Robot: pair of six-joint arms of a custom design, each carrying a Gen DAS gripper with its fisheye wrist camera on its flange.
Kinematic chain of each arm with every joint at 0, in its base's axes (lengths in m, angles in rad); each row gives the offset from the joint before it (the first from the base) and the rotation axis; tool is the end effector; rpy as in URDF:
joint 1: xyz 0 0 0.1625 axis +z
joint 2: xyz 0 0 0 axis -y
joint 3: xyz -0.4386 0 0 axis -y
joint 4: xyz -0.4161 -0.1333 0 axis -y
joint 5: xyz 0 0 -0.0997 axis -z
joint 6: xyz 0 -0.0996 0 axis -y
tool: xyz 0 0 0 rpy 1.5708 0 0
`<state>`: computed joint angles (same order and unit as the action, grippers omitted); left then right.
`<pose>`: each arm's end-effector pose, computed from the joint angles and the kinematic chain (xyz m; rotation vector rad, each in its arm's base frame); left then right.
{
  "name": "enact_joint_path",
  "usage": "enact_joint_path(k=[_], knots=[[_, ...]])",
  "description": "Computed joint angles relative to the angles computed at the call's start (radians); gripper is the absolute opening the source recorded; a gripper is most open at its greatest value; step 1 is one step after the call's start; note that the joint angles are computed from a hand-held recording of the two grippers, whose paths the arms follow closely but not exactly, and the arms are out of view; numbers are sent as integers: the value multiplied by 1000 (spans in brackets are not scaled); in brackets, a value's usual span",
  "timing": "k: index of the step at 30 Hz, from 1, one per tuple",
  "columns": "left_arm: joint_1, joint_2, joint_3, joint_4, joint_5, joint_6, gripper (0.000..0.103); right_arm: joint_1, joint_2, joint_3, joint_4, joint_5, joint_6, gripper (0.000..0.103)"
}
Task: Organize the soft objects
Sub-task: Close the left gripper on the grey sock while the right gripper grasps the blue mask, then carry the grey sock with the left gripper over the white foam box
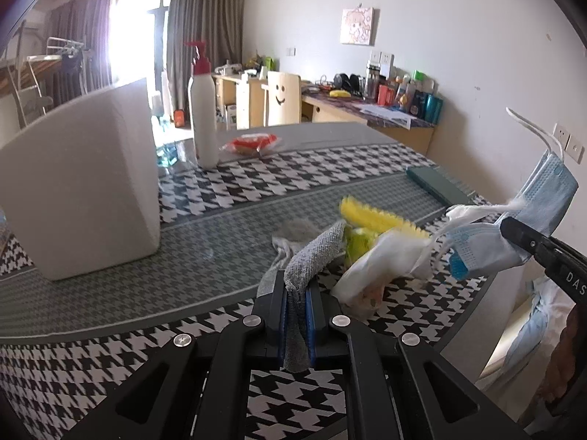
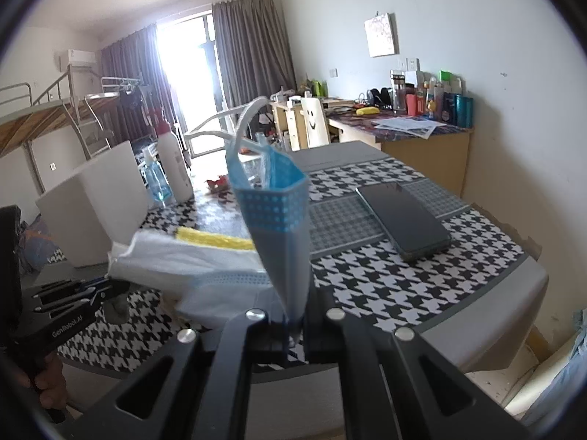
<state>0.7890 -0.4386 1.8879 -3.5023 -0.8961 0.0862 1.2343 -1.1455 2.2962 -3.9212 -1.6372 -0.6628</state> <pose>-0.2642 -0.5436 -0.0869 0.8649 2.3845 -0.8863 -0.0387 -0.4944 0.2390 0.3075 -2.1749 1.2833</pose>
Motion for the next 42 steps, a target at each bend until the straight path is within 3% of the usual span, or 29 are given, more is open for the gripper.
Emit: enact_joint_path(k=[22,42], knots=[[-39,-63,80,-197,74,62,8,28,-19,16,-8,71,5,8],[-29,-84,46,-200,149,81,9,109,35,-57,59,51,-26,8]])
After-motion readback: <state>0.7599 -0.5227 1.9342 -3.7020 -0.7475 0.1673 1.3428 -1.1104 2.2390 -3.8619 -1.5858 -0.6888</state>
